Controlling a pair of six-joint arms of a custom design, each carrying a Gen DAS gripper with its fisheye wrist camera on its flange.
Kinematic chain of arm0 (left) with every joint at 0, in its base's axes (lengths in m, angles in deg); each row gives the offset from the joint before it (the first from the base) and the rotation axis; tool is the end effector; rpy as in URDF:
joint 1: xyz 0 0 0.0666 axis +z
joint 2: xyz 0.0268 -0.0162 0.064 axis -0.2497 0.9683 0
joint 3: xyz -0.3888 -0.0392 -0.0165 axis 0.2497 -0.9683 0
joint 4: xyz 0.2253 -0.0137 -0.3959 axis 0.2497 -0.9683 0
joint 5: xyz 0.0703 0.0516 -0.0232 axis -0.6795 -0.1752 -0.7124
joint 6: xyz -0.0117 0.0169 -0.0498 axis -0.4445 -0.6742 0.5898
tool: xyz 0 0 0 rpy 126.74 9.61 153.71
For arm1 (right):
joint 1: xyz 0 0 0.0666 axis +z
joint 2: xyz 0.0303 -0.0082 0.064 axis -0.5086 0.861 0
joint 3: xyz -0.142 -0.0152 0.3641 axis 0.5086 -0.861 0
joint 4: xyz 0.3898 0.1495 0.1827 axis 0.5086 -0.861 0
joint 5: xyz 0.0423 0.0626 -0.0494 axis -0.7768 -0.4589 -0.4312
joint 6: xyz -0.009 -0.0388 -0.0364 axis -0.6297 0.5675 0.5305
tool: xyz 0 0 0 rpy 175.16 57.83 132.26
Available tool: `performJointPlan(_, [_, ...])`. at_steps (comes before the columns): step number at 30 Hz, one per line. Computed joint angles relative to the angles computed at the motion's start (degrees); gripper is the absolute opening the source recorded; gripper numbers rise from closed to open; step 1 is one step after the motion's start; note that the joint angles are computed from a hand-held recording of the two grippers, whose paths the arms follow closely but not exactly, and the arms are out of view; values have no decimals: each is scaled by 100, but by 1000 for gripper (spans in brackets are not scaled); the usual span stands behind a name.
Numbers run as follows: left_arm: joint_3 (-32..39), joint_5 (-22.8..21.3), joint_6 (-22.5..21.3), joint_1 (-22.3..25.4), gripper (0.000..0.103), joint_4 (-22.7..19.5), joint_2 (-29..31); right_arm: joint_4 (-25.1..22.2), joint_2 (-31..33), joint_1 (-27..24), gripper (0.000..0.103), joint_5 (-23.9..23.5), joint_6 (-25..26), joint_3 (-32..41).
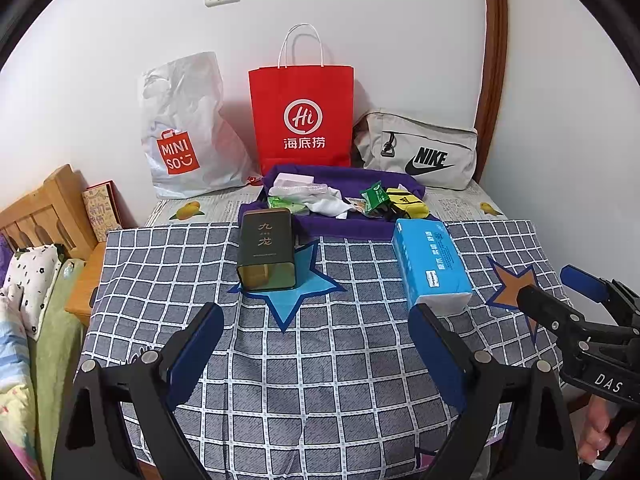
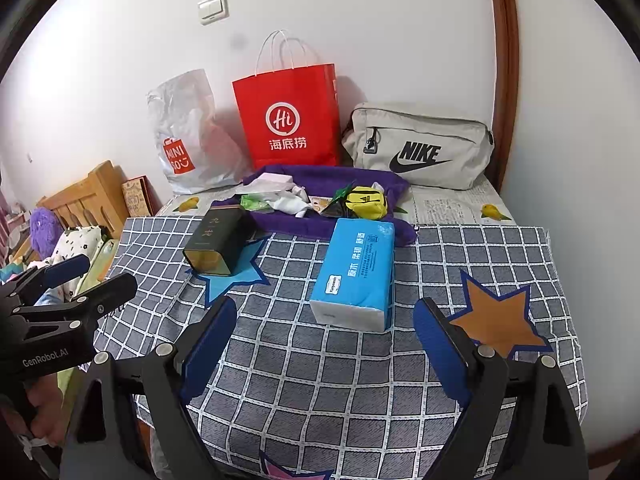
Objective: Organize soft objects
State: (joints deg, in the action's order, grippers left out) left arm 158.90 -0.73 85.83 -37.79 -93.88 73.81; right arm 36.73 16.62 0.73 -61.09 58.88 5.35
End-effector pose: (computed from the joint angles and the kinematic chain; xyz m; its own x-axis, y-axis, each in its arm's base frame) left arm 0.3500 -0.1299 0.5938 -0.6132 -0.2672 -0.7434 -0.4094 0.9123 0.0098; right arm 0.4472 0.2765 0.5464 -0.5740 -0.2765 -0.7708 -0.5629 0.8168 0.1262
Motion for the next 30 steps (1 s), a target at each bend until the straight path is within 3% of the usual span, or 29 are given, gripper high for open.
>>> performJointPlan(30, [-57,-133,-77,-37,93,49,-70,-15,-17,15,89,12,-23,-12])
